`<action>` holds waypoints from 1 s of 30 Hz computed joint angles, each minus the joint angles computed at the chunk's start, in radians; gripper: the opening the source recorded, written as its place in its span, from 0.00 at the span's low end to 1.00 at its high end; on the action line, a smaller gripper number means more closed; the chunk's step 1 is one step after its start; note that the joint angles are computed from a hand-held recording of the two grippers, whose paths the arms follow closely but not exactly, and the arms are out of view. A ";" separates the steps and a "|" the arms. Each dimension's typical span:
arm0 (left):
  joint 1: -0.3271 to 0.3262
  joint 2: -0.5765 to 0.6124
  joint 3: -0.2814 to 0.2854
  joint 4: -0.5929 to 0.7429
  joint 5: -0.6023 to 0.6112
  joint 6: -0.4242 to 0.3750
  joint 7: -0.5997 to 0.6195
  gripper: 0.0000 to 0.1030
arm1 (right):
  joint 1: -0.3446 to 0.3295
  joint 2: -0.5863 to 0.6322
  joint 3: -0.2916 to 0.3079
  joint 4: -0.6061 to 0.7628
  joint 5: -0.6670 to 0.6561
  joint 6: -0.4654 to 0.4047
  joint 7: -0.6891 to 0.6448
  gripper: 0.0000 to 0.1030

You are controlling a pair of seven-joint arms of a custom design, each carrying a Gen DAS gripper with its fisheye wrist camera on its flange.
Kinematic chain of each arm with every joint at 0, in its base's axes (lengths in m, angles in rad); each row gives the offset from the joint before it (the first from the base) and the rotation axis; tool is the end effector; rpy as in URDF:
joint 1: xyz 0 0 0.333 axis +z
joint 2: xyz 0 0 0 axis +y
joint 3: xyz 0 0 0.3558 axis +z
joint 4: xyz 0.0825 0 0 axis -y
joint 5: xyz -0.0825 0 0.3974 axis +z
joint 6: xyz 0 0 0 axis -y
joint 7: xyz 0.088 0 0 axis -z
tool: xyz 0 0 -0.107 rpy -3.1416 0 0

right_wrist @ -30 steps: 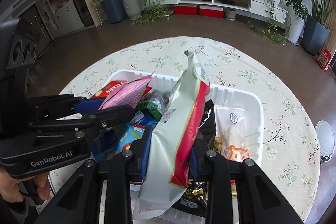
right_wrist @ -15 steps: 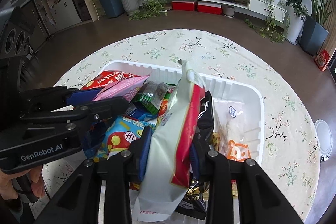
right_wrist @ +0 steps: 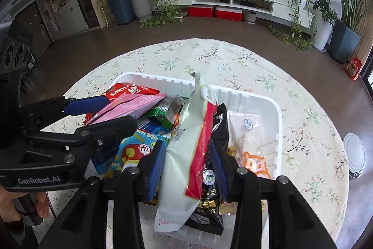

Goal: Organize snacks
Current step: 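Open both tools to release the pink bar and white-red packet in the tray, then move both tools back to the red foil and fruit-print packets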

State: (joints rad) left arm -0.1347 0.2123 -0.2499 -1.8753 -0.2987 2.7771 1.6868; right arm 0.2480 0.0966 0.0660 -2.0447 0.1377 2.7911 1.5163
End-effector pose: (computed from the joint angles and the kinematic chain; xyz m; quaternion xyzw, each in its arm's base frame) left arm 0.6360 -0.2293 0.5139 -0.5789 0.7338 -0.3391 0.1068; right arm 0.6015 0.1874 0.5018 -0.7485 0.5799 -0.1577 0.2804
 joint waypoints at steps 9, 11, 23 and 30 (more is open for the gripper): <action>0.006 -0.177 -0.002 -0.172 -0.136 0.074 0.120 0.97 | -0.002 -0.160 -0.012 -0.154 0.129 0.074 -0.069 0.65; -0.014 -0.239 0.013 -0.230 -0.172 0.088 0.172 1.00 | 0.017 -0.214 -0.030 -0.209 0.212 0.091 -0.117 0.68; -0.064 -0.658 -0.028 -0.622 0.077 -0.062 -0.187 1.00 | 0.101 -0.560 -0.070 -0.596 0.271 0.147 0.028 0.77; -0.193 -0.752 -0.019 -0.757 0.096 -0.116 -0.358 0.93 | 0.163 -0.639 -0.070 -0.691 0.221 0.156 0.139 0.76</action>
